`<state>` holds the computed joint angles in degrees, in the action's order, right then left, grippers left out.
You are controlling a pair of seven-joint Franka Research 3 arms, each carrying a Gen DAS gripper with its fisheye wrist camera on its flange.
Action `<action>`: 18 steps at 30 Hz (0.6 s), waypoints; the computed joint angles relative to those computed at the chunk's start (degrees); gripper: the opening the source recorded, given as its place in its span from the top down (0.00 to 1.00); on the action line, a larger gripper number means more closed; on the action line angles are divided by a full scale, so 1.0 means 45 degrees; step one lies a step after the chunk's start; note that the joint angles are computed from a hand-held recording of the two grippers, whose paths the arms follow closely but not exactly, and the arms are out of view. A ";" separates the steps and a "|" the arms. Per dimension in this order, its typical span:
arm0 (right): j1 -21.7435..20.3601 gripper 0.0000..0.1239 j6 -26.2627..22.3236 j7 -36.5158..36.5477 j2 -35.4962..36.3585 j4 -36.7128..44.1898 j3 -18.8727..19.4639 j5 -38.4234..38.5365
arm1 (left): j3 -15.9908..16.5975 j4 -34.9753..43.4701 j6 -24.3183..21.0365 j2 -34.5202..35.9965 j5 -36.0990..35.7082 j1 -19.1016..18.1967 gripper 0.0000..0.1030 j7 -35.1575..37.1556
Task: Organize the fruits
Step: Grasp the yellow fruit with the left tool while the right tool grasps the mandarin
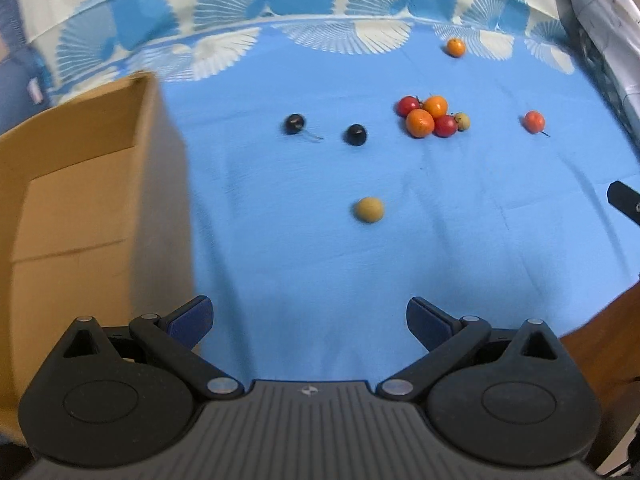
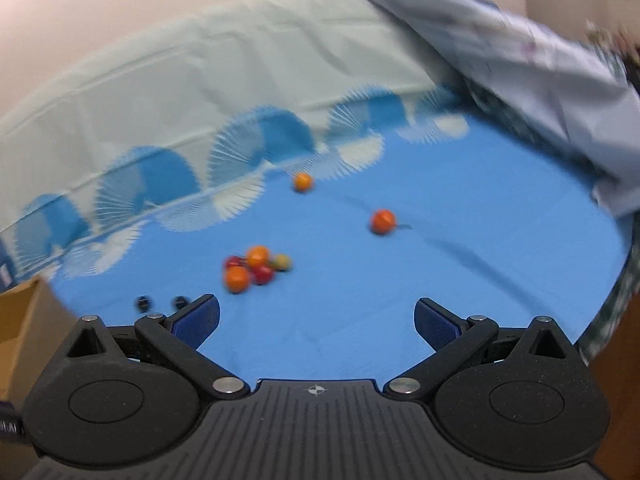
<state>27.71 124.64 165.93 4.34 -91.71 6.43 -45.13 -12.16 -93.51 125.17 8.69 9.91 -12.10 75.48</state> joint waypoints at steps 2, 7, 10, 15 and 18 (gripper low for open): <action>-0.0300 0.17 0.0076 -0.0153 0.0384 0.0187 -0.0287 0.0067 | -0.0033 0.0697 0.0121 0.0873 0.0279 -0.0176 0.00 -0.0254; -0.0831 0.17 0.0514 -0.0561 0.2034 0.1511 -0.1232 -0.0115 | -0.0016 0.2794 0.0207 0.3172 0.0617 -0.0636 0.00 -0.0491; -0.1065 0.17 0.1101 -0.1300 0.3291 0.2539 -0.1880 0.0172 | 0.0050 0.4207 -0.0254 0.4457 0.0677 -0.0912 0.00 -0.0514; -0.1487 0.17 0.1769 -0.3208 0.5639 0.4723 -0.2563 0.1515 | 0.0354 0.6281 -0.1173 0.6193 0.1083 -0.1453 0.00 -0.0493; -0.1623 0.17 0.1912 -0.4104 0.7039 0.6304 -0.2872 0.2255 | 0.0472 0.7221 -0.1646 0.6955 0.1199 -0.1637 0.00 -0.0268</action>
